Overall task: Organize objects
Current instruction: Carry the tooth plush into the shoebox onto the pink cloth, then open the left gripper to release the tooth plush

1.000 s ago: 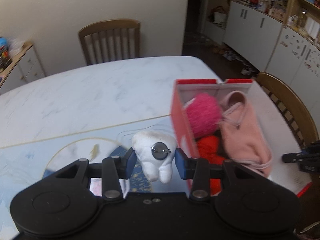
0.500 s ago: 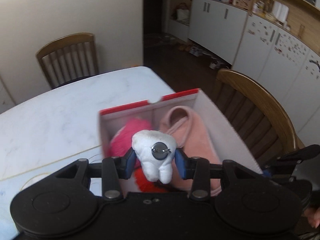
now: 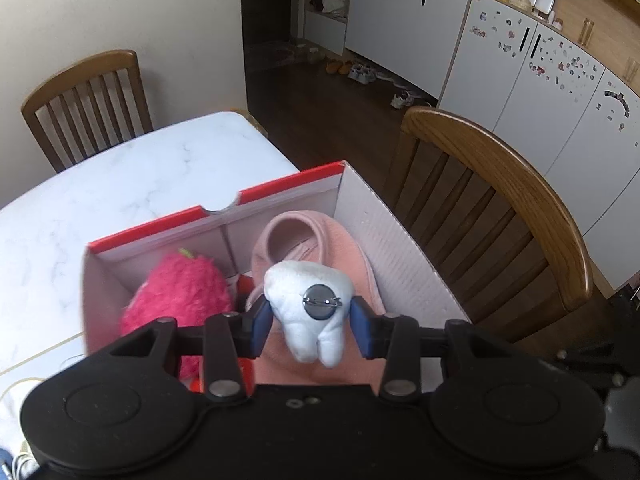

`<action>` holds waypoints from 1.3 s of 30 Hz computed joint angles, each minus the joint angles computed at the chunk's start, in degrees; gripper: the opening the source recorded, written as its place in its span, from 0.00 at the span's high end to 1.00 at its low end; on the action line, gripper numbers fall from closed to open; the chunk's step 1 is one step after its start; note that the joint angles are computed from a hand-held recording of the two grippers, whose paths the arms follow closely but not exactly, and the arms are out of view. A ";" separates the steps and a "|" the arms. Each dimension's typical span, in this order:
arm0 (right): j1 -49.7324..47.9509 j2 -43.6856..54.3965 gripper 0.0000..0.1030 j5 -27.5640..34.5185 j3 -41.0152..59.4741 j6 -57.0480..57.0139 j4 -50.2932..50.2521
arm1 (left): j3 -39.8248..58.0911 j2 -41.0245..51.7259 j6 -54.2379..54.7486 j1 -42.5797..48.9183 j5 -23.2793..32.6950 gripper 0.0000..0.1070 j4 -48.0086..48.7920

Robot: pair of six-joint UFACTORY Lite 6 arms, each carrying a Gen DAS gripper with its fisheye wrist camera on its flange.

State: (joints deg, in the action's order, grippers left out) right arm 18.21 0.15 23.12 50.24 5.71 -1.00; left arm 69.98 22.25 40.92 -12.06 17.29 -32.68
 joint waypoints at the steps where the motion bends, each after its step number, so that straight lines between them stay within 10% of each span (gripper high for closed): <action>1: 0.13 -0.04 0.94 0.04 -0.03 0.33 -0.30 | 0.68 0.96 -0.78 -0.30 -0.09 0.63 0.59; 27: 0.53 -0.47 0.94 0.86 0.03 1.51 -1.30 | 7.69 11.36 -1.90 -1.60 -0.22 0.61 4.27; 39: 0.43 -1.71 0.94 1.29 -0.92 1.64 -1.31 | 1.11 4.06 5.07 0.16 -0.08 0.43 -1.23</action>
State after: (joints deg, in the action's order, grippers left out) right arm 18.63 -1.57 24.41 49.32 7.35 -2.31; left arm 71.08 26.31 45.99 -11.90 17.22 -33.91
